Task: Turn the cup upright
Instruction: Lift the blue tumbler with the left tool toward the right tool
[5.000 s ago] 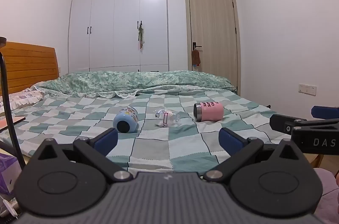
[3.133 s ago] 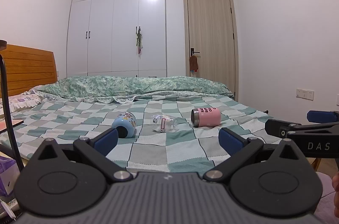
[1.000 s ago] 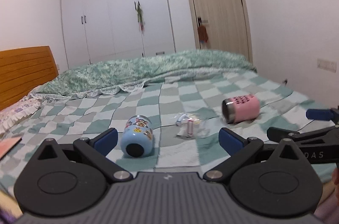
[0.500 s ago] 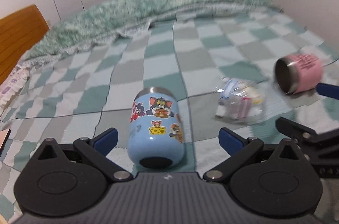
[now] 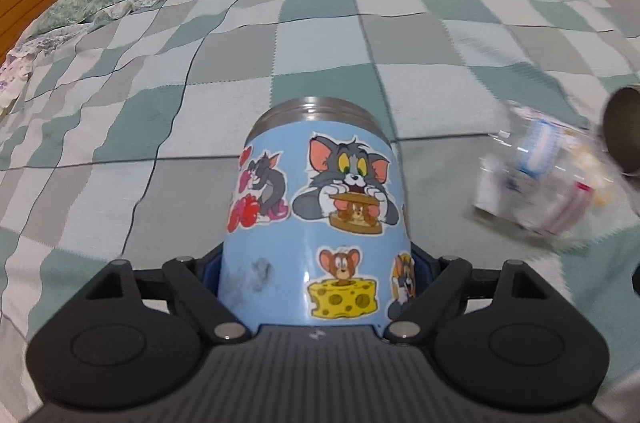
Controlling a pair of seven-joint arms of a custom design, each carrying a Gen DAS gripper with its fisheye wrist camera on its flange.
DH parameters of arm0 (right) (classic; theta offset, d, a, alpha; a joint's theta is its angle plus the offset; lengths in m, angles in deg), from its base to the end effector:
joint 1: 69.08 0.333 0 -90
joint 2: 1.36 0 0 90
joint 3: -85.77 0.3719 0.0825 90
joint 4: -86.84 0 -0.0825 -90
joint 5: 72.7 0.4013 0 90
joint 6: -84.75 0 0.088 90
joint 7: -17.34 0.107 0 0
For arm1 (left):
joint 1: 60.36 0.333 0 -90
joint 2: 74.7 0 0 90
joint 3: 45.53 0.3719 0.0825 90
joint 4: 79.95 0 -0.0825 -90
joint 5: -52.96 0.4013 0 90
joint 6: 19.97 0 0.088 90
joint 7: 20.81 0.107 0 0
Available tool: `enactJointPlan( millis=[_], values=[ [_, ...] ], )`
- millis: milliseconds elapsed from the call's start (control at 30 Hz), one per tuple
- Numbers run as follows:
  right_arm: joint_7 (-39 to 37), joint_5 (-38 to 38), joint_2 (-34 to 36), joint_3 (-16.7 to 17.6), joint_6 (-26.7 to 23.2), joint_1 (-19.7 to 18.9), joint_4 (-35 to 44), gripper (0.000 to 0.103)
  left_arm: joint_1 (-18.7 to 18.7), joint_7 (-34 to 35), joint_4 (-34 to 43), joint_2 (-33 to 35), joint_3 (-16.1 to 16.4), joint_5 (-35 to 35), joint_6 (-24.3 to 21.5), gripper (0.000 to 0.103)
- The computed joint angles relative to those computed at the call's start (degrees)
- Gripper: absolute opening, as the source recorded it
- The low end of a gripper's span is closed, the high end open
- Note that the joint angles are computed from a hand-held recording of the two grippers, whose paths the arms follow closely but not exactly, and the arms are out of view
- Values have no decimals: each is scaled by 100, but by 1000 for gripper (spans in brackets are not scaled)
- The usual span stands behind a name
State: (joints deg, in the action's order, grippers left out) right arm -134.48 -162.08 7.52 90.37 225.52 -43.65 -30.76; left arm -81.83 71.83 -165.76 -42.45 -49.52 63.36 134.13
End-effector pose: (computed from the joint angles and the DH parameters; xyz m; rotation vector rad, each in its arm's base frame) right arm 0.5392 0.3101 0.4334 -1.2991 1.8372 -1.0398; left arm 0.7207 -0.3353 0.4533 -1.2258 2.3384 -0.6445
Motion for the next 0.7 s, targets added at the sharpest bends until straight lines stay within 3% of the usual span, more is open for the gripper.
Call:
enactJointPlan(
  millis=[300, 533, 633, 700],
  values=[
    [-44, 527, -1094, 411, -597, 148, -960, 103, 473, 1316, -2206, -1642, -875, -851, 1061, 84],
    [-204, 1327, -2033, 884, -1240, 253, -1835, 103, 650, 2940, -3225, -2492, -1606, -2728, 1053, 84],
    [-273, 1686, -2390, 1036, -1445, 268, -2148, 103, 426, 3159, -3422, -2596, -1583, -3092, 997, 84],
    [-265, 1863, -2600, 1114, -1535, 259, -2326, 103, 222, 2950, -3505, -2581, -1498, -2954, 1033, 84]
  ],
)
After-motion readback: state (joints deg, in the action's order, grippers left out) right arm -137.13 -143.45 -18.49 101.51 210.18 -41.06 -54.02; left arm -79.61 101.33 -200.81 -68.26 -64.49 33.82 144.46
